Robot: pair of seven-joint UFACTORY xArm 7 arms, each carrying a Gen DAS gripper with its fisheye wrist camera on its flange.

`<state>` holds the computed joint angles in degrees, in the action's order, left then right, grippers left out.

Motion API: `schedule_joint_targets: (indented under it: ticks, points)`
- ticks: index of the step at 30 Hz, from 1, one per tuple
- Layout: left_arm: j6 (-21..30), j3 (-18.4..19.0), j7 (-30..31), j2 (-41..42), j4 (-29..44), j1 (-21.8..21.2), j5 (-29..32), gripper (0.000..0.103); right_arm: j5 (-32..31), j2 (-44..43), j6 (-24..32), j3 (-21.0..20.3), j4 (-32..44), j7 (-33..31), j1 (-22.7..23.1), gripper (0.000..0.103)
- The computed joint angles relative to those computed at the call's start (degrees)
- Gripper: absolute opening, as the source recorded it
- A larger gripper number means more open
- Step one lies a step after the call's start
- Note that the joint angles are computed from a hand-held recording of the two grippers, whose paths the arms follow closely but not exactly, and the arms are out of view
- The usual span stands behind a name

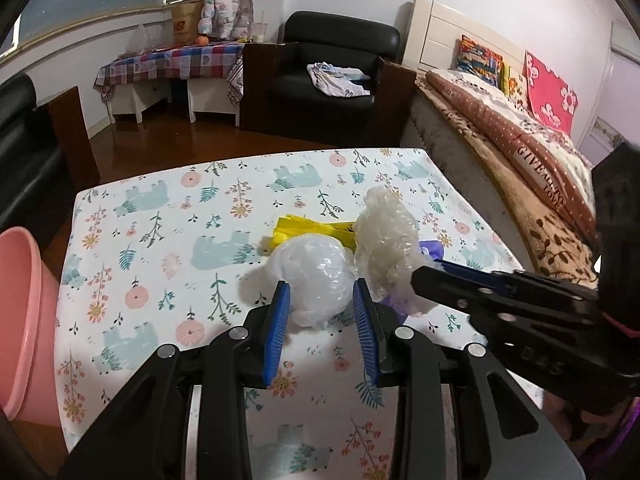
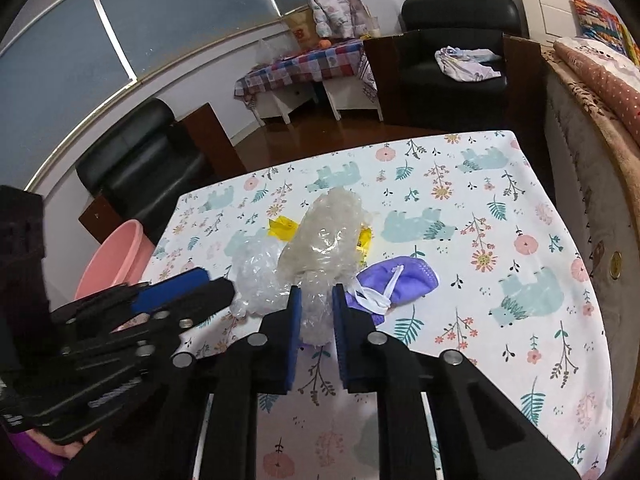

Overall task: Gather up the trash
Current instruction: 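Grasp the white plastic bag with the left tool while the right tool grasps the clear bag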

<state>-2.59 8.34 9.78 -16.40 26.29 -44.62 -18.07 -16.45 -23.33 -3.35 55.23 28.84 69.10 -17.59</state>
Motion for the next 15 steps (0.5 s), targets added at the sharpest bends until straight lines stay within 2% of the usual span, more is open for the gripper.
schedule_joint_targets:
  ticks: [7,9,12,15]
  points:
    - [-2.2,-6.0,-3.7,3.9,1.4,5.4,3.9,0.033,1.9,-5.1,0.7,-6.2,-3.1,0.2,7.3,0.014]
    - [-2.6,-6.8,-4.7,4.9,1.9,6.3,5.2,0.033,2.3,-6.5,1.3,-7.8,-3.8,0.4,9.2,0.014]
    - [-3.4,-11.5,-7.7,6.0,2.0,11.5,7.9,0.033,2.5,-8.1,2.3,-9.0,-4.3,1.1,10.7,0.014]
    - [-4.5,-13.8,-10.2,6.5,1.9,14.6,10.5,0.031,2.3,-8.7,3.1,-9.6,-4.5,1.8,11.6,0.014]
